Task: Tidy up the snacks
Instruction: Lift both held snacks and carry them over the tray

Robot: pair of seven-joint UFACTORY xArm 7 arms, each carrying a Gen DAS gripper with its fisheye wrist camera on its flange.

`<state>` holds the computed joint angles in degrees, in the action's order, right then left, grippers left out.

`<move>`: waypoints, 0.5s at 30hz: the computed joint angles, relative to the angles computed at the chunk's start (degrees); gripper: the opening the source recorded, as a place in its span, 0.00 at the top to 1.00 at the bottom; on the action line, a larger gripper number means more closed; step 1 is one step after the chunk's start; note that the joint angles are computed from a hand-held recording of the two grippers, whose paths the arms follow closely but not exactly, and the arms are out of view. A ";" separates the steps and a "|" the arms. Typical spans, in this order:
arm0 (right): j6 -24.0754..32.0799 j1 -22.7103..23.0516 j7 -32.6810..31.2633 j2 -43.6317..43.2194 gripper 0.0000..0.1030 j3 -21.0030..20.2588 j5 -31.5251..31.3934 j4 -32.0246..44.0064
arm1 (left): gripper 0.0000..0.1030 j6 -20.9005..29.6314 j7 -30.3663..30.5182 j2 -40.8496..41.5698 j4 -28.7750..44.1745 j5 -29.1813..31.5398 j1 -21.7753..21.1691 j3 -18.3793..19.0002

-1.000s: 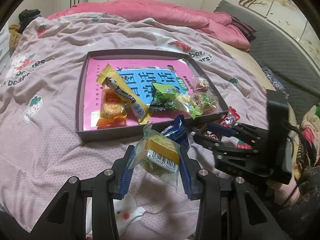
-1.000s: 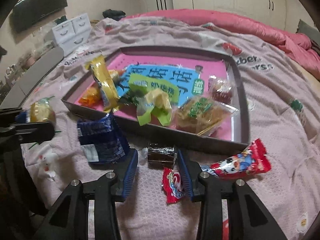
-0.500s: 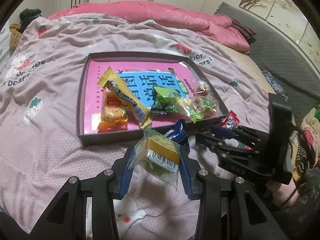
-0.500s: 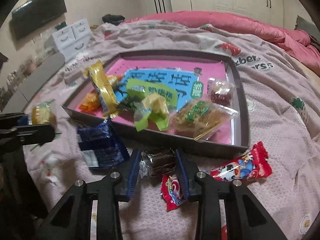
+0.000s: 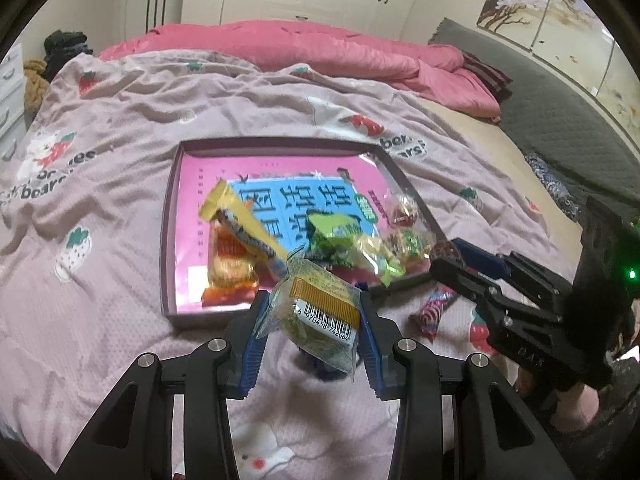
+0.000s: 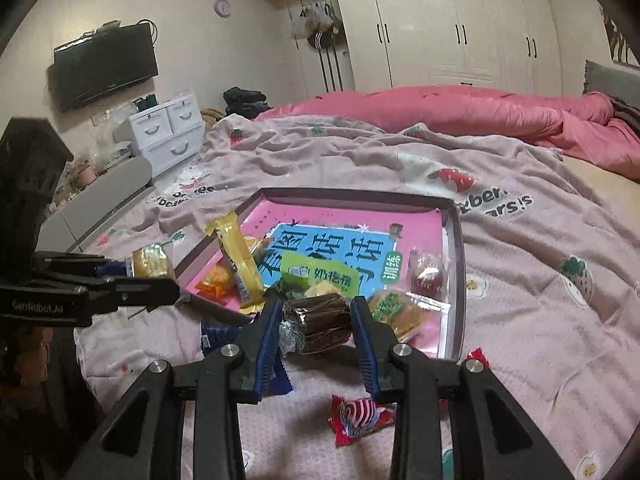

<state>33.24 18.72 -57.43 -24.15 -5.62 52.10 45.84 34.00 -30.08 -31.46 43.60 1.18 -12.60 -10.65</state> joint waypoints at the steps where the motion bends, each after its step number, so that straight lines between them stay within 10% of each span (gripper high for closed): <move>1: -0.19 -0.03 -0.05 0.13 0.65 0.01 0.02 0.18 | 0.58 -0.18 -0.22 0.23 0.27 0.37 0.33 -0.17; 15: -2.60 -2.87 2.47 3.25 0.65 -0.90 0.42 2.57 | 0.58 -3.13 -2.06 6.69 3.91 3.82 2.48 -0.41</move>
